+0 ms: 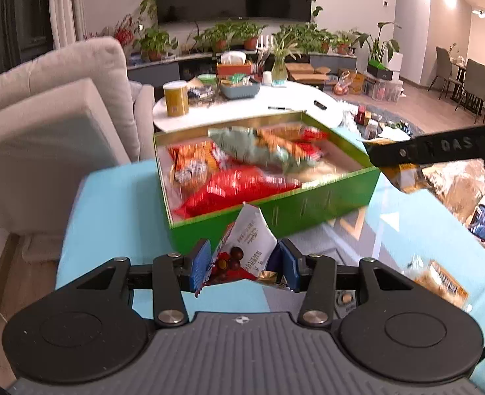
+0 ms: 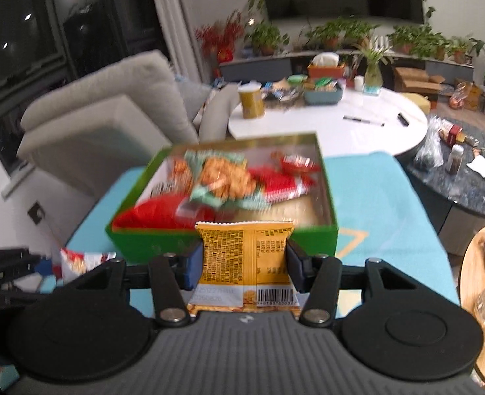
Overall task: Organize snacks
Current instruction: 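Carry both packets into the green box and open both grippers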
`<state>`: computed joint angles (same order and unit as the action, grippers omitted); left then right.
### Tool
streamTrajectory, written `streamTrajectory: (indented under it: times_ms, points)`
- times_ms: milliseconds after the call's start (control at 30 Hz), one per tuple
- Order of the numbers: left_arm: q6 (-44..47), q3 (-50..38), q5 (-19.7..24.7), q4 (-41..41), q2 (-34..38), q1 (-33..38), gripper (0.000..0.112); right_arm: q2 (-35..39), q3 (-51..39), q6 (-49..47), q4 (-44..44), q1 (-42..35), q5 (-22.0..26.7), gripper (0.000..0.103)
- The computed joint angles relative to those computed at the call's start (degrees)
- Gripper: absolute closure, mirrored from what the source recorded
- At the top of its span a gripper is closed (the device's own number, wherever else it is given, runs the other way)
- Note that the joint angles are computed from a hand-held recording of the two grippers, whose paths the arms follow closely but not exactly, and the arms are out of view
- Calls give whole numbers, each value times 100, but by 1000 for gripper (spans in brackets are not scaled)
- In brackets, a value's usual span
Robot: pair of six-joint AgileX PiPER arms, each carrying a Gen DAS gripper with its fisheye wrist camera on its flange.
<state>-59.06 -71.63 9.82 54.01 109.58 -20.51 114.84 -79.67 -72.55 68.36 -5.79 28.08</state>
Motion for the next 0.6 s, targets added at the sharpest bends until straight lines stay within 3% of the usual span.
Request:
streamTrajectory:
  times_ms: [167,433,600]
  points:
    - [409,-460,26,-256,117,76,69,198,-313,366,-90,107,-514,18]
    - [2739,-1956,489,-2503,884,298,69,802,-1221,1397,-871,89,-219,18]
    - [3306,-3220,1095,-3026,1619,400,69,1152,-1783,1891,-1302,140,-102,18]
